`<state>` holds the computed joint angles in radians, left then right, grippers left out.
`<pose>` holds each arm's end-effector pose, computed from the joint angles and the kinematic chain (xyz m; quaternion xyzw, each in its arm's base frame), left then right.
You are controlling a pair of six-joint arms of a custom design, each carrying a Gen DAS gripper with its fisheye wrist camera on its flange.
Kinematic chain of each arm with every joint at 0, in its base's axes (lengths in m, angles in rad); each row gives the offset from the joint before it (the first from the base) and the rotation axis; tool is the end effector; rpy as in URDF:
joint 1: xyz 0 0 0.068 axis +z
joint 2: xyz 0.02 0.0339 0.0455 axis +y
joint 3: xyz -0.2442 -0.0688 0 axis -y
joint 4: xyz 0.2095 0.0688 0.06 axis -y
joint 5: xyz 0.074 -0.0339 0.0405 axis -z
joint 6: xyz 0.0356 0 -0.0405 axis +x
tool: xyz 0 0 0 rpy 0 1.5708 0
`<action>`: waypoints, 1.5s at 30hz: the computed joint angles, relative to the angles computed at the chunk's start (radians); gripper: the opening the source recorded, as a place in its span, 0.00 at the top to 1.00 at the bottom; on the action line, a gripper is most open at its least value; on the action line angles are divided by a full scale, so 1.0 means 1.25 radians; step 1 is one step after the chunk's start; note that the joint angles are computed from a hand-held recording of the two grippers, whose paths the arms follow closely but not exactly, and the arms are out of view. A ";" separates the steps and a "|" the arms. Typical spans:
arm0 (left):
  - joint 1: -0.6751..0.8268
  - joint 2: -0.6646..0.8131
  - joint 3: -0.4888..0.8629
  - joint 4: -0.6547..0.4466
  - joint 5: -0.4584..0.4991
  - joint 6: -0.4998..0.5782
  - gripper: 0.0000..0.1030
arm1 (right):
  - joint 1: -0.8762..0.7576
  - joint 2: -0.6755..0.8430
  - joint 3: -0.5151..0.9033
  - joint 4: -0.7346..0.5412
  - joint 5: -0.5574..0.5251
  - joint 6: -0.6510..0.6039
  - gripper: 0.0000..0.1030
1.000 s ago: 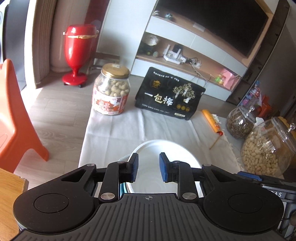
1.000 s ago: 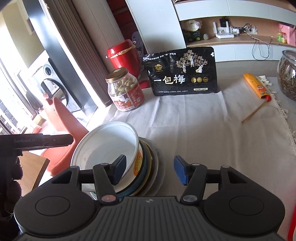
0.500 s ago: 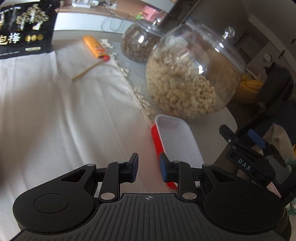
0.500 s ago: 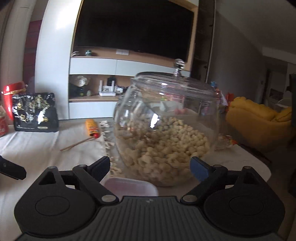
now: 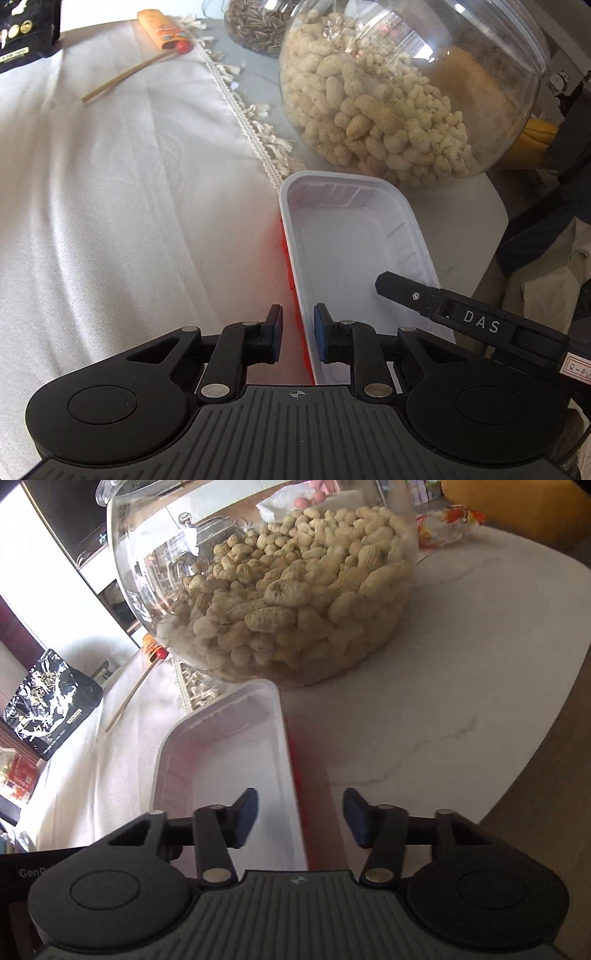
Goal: Organize plates and bowls
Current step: 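Grasp the red-and-white tray rim with the left gripper and lift, then carry the red-and-white tray with the left gripper toward the bowl stack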
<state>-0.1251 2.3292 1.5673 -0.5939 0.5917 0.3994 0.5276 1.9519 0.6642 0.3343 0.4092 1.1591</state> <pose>0.3974 -0.0700 0.0884 0.2768 0.9104 -0.2731 0.1413 0.2566 0.1331 0.0688 0.3484 0.8676 0.0935 0.3424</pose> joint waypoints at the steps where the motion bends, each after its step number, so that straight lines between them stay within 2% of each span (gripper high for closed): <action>1: 0.019 0.001 0.011 -0.025 0.015 0.010 0.81 | 0.010 0.007 0.015 0.006 -0.003 -0.011 0.67; 7: 0.165 -0.053 -0.019 -0.016 0.035 0.055 0.83 | 0.119 0.094 0.258 -0.123 0.051 -0.112 0.68; 13: 0.313 -0.076 -0.028 0.018 0.024 0.095 0.83 | 0.173 0.255 0.533 -0.207 -0.029 -0.193 0.68; 17: 0.352 -0.027 0.033 -0.019 0.000 0.095 0.83 | 0.207 0.353 0.706 -0.306 -0.040 -0.230 0.68; 19: 0.358 0.015 0.081 -0.047 -0.012 0.079 0.83 | 0.218 0.374 0.737 -0.331 -0.025 -0.230 0.68; 24: 0.340 0.044 0.105 -0.042 -0.053 0.052 0.83 | 0.218 0.392 0.759 -0.387 0.045 -0.205 0.60; 29: 0.312 -0.001 0.025 0.037 -0.108 0.083 0.83 | 0.206 0.372 0.691 -0.305 0.038 -0.203 0.60; 35: 0.282 -0.045 -0.069 0.140 -0.152 0.094 0.82 | 0.207 0.375 0.680 -0.275 0.045 -0.218 0.60; 42: 0.276 -0.029 -0.039 0.121 -0.150 0.073 0.82 | 0.216 0.382 0.683 -0.269 0.062 -0.236 0.60; 43: 0.275 -0.025 -0.030 0.111 -0.148 0.072 0.82 | 0.216 0.382 0.683 -0.267 0.063 -0.234 0.61; 45: 0.282 -0.002 0.015 0.063 -0.120 0.073 0.80 | 0.212 0.376 0.669 -0.246 0.037 -0.232 0.76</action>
